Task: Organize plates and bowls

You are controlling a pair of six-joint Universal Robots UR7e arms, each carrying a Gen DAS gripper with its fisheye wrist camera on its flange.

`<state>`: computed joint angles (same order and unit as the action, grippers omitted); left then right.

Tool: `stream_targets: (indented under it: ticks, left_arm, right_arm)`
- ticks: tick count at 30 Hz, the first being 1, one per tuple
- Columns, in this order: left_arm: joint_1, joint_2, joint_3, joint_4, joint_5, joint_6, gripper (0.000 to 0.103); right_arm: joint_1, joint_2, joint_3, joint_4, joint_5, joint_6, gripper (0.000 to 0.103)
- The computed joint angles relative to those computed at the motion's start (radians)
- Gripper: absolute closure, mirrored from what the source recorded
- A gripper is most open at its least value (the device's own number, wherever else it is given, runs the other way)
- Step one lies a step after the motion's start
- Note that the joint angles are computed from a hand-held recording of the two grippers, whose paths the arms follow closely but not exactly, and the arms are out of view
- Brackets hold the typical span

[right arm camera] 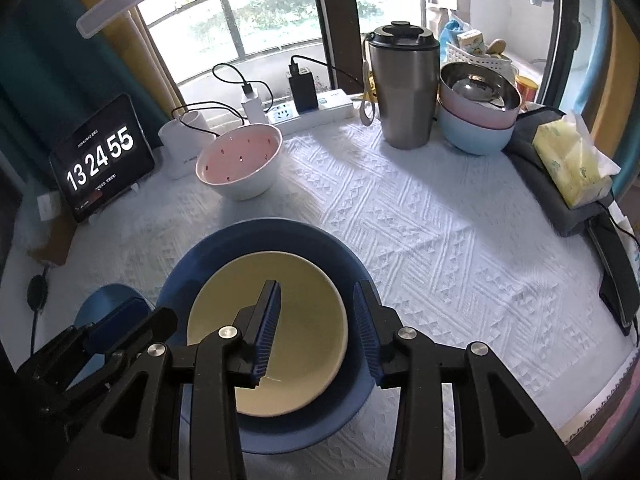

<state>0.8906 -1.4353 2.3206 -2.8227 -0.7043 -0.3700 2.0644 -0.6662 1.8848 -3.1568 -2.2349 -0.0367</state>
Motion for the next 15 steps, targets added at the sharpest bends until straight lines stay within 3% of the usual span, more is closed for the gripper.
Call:
stream_targets:
  ticks: [15]
  left_arm:
    - [0.023,0.015,-0.067,-0.036,0.038,0.072,0.068]
  right_arm:
    - [-0.011,0.018,-0.077,0.011,0.045,-0.07,0.063]
